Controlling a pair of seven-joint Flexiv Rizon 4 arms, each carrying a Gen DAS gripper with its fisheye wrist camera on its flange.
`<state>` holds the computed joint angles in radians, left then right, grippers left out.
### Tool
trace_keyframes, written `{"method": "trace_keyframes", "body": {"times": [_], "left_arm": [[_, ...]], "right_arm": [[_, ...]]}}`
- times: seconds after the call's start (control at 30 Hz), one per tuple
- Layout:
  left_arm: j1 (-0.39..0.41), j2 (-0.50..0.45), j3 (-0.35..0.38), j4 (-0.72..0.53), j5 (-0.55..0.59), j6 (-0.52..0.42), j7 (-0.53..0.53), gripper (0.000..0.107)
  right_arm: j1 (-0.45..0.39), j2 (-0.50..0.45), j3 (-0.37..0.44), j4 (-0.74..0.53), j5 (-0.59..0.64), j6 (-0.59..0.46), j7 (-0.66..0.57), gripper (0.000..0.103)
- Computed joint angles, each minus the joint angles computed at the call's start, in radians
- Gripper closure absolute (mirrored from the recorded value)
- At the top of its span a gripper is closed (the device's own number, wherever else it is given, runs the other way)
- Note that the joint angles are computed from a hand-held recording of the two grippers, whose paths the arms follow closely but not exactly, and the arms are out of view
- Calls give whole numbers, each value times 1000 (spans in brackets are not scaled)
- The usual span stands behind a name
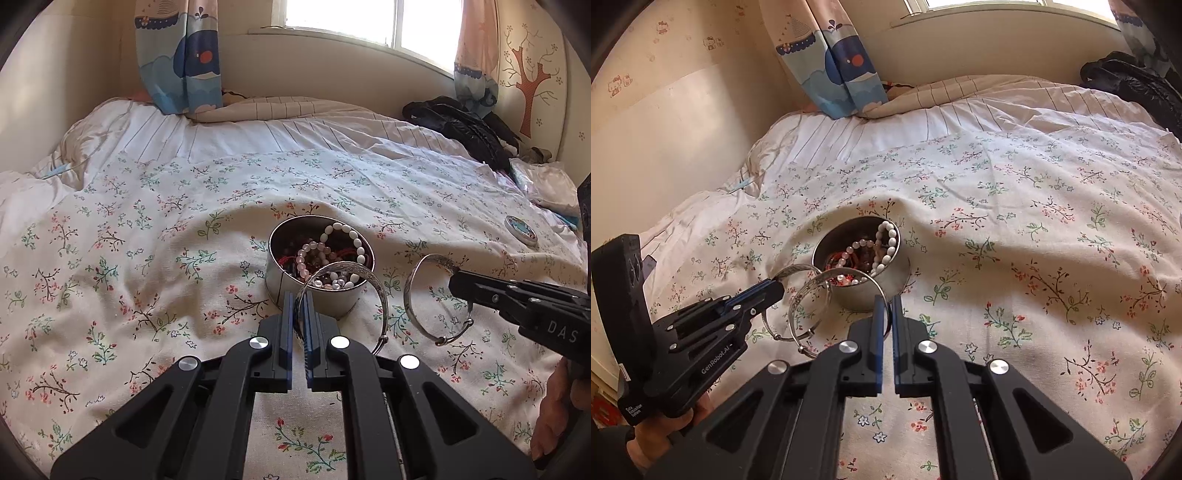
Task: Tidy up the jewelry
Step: 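Lower both silver bangles into the tin and open both grippers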
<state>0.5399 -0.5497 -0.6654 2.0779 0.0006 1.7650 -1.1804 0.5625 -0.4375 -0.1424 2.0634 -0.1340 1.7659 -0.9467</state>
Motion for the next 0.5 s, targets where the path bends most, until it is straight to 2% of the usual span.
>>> {"method": "trace_keyframes", "body": {"times": [0.13,0.2,0.27,0.4,0.5], "left_arm": [[-12,-11,9,-21,-7,-7,-1,102],[-20,-18,14,-35,-12,-11,3,102],[-33,-25,22,-47,-18,-13,7,102],[-47,-39,27,-71,-29,-16,14,102],[-49,-46,24,-80,-33,-18,19,102]], "right_arm": [[-107,-30,112,-49,-32,-92,7,92],[-110,-39,106,-54,-48,-107,19,74],[-119,-48,107,-63,-65,-116,25,72],[-169,-75,159,-102,-99,-177,11,58],[-190,-97,191,-133,-128,-240,-14,57]]}}
